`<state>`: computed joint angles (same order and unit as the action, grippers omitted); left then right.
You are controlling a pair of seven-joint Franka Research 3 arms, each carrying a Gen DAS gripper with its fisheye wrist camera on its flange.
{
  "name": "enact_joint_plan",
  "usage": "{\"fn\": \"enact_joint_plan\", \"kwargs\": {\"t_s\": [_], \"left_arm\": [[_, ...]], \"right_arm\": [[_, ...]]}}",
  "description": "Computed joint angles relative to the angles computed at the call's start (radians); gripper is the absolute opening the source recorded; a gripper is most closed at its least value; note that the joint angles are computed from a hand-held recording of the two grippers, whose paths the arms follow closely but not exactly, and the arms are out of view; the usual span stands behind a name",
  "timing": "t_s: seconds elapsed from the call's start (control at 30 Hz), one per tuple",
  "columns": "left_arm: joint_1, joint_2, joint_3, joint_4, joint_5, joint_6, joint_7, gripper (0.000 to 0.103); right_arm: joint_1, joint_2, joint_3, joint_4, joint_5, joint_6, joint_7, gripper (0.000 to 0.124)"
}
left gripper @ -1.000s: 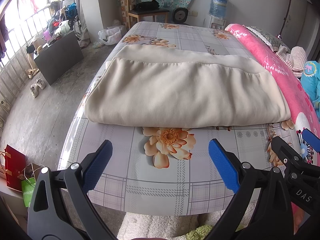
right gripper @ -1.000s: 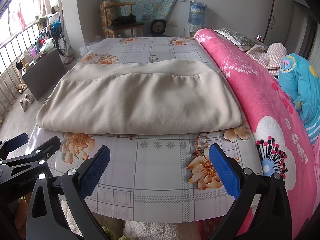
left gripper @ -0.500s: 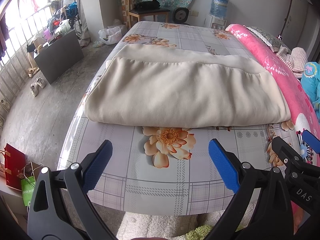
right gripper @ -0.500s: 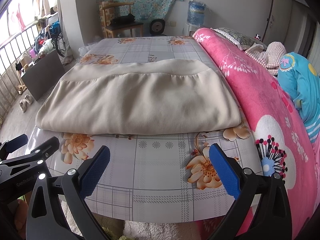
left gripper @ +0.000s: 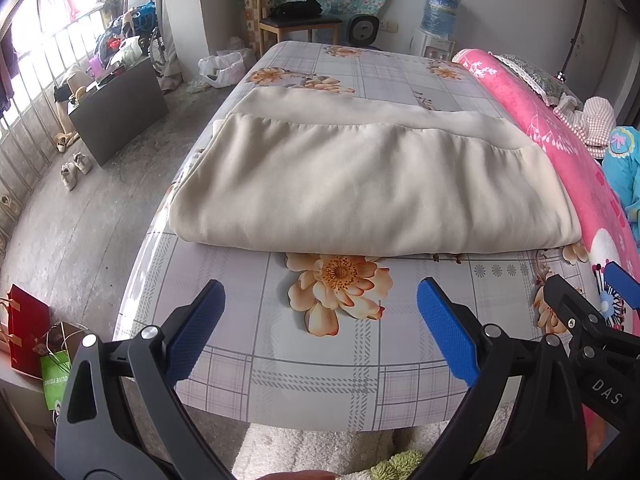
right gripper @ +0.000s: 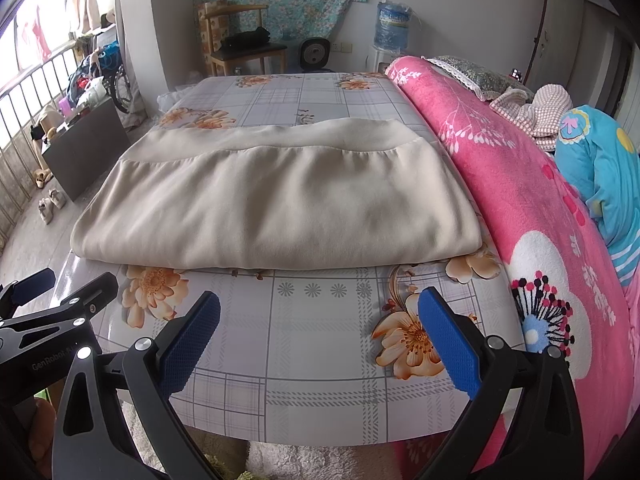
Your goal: Fold large clothes
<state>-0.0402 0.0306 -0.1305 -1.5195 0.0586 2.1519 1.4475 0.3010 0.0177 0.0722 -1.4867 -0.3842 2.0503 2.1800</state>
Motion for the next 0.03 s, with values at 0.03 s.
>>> {"fn": "enact_joint_plan", "kwargs": {"t_s": [0.03], "left_arm": [[0.0, -0.001, 0.0, -0.001, 0.0, 0.0, -0.001, 0.093]], "right_arm": [[0.0, 0.0, 0.0, 0.0, -0.001, 0.0, -0.001, 0.097]]}}
